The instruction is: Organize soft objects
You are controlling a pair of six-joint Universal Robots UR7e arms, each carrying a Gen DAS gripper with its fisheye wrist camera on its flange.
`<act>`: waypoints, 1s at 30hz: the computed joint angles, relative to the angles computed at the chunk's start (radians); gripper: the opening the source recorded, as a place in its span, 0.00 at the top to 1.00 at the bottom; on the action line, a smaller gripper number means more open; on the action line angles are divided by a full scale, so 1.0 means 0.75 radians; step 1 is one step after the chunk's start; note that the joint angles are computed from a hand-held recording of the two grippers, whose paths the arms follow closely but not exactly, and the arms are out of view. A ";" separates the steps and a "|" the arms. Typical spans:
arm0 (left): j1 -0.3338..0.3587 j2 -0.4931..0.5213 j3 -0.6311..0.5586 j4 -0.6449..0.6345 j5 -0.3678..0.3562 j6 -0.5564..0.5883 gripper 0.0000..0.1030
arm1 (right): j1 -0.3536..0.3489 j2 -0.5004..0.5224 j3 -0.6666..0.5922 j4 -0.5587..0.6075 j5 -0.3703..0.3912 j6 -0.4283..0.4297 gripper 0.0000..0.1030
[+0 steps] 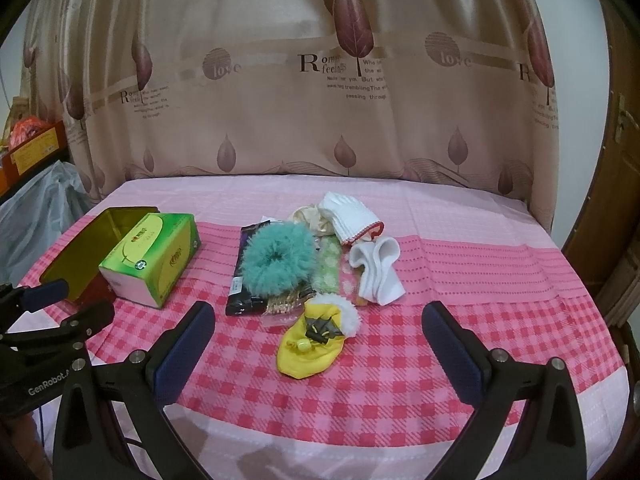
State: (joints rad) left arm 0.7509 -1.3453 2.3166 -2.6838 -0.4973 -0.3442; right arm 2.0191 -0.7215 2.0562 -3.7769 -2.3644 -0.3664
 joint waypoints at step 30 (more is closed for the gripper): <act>0.167 0.259 -0.243 -0.114 -0.133 0.342 0.36 | -0.309 -0.007 -0.203 0.317 0.110 -0.105 0.40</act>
State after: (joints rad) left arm 0.8762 -1.1513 2.1346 -2.7690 -0.5973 -0.0881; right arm 1.7877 -0.7271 1.9040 -3.5393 -2.2819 -0.4454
